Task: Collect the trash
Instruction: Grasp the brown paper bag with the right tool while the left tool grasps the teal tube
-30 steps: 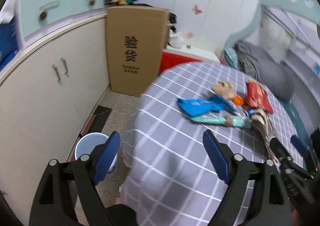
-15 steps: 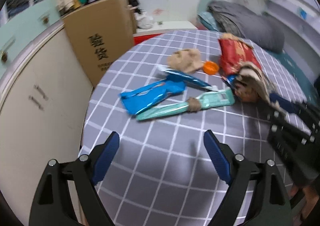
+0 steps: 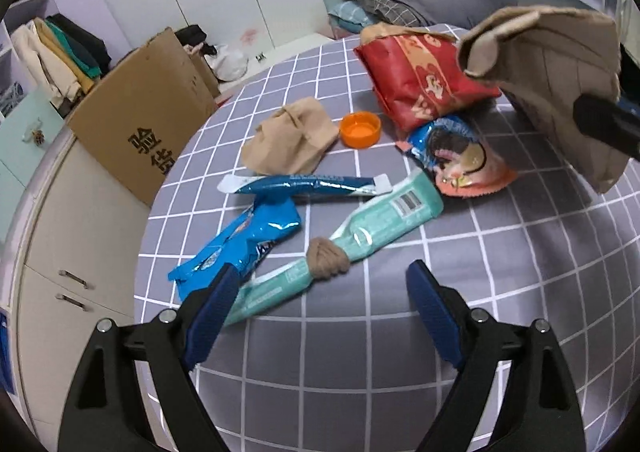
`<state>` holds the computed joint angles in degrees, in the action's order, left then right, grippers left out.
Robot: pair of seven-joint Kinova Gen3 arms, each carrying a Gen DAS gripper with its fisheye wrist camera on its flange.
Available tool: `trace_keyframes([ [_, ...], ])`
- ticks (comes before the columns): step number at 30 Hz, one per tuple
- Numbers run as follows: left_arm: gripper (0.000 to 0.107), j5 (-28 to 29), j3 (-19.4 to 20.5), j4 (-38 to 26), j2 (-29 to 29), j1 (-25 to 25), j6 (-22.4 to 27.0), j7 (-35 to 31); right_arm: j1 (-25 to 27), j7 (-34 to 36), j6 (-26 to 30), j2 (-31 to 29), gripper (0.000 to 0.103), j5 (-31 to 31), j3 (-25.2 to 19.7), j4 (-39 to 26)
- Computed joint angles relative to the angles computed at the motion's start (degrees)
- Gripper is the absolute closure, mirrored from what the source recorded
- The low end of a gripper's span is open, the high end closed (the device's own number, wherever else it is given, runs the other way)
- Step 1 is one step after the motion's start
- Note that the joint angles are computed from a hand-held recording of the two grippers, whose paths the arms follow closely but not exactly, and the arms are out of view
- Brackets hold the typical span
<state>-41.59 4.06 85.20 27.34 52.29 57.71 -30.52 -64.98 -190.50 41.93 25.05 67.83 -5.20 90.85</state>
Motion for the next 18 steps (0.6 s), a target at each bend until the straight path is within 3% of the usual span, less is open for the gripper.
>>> trace_keyframes([
  [3, 0.041, 2.19, 1.06, 1.09, -0.98, -2.18, -3.04, -2.45, 0.41, -0.04, -1.09, 0.22, 0.088, -0.23, -0.01, -0.24],
  [8, 0.046, 3.79, 0.99, 1.67, -1.52, -2.66, -4.51, -4.16, -0.56, 2.52, 0.81, 1.83, 0.088, -2.03, 0.33, -2.56],
  [10, 0.057, 6.22, 1.84, 2.17, -2.25, -4.3, -6.37, -5.54, -0.68, 2.72, 0.41, 1.95, 0.088, -2.41, 0.65, -2.78],
  [15, 0.061, 5.8, 0.96, 2.83, -2.35, -3.23, -7.5, -4.88, -1.53, 2.35, 0.77, 1.99, 0.088, -2.56, 1.47, -2.88],
  [17, 0.069, 4.88, 0.07, 2.67, -2.13, -1.93, -6.67, -2.62, -1.94, 1.3, 1.15, 1.48, 0.088, -1.97, 1.73, -2.33],
  [18, 0.081, 4.19, -0.22, 2.4, -1.89, -1.22, -5.86, -1.58, -2.31, 0.92, 1.77, 1.41, 0.088, -1.66, 1.67, -2.38],
])
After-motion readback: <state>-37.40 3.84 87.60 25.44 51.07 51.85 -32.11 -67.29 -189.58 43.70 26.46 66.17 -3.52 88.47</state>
